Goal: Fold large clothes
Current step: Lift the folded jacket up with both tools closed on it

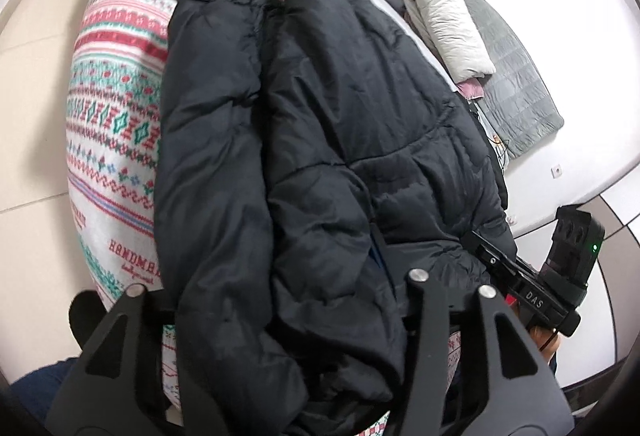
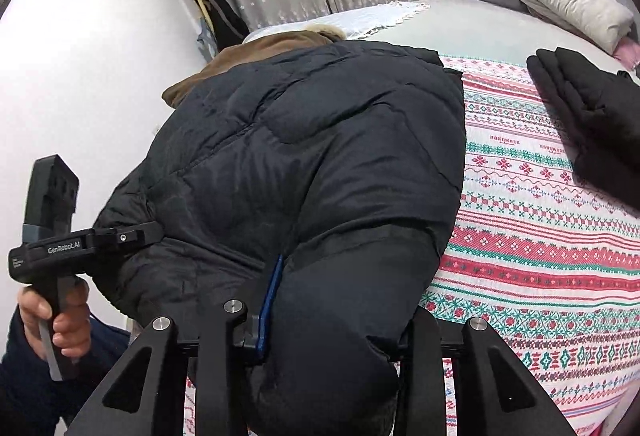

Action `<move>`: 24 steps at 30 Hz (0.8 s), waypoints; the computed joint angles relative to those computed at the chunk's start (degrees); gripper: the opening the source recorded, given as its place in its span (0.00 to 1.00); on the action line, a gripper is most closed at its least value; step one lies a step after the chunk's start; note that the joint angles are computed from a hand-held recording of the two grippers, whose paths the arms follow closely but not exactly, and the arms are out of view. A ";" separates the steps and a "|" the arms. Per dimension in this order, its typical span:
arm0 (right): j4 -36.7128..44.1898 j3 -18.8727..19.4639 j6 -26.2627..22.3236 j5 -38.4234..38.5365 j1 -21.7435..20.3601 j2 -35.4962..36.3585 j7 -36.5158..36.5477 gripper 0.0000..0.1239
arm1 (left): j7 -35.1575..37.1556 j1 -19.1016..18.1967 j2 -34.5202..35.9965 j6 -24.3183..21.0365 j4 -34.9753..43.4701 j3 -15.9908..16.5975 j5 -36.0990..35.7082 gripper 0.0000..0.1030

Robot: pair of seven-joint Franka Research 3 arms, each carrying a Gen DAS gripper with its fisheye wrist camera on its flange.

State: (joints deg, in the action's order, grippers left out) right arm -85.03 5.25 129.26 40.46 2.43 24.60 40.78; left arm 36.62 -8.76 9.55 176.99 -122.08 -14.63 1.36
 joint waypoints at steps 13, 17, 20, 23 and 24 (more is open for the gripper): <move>-3.46 0.29 4.36 0.33 0.66 -2.69 -3.22 0.22 | -3.60 -3.38 -0.87 2.63 -1.12 3.92 4.88 0.34; -7.02 0.33 9.15 0.59 1.64 -5.46 -6.76 0.21 | -6.94 -4.82 -1.64 3.33 -1.55 5.86 9.83 0.25; -9.28 0.44 12.59 1.07 2.39 -7.06 -9.22 0.20 | -11.85 -7.00 -2.75 3.99 -2.12 9.00 16.47 0.24; -11.15 0.51 14.79 2.44 2.65 -8.63 -11.39 0.20 | -15.55 -7.45 -3.32 4.57 -2.49 10.23 21.35 0.23; -11.68 0.48 15.57 2.86 2.76 -9.11 -11.97 0.20 | -16.22 -7.37 -3.41 4.26 -2.32 10.20 22.51 0.23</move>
State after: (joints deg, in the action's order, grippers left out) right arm -96.71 5.73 144.83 43.32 5.19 15.49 28.82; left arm 20.40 -16.14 6.14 181.25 -124.41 -4.43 23.87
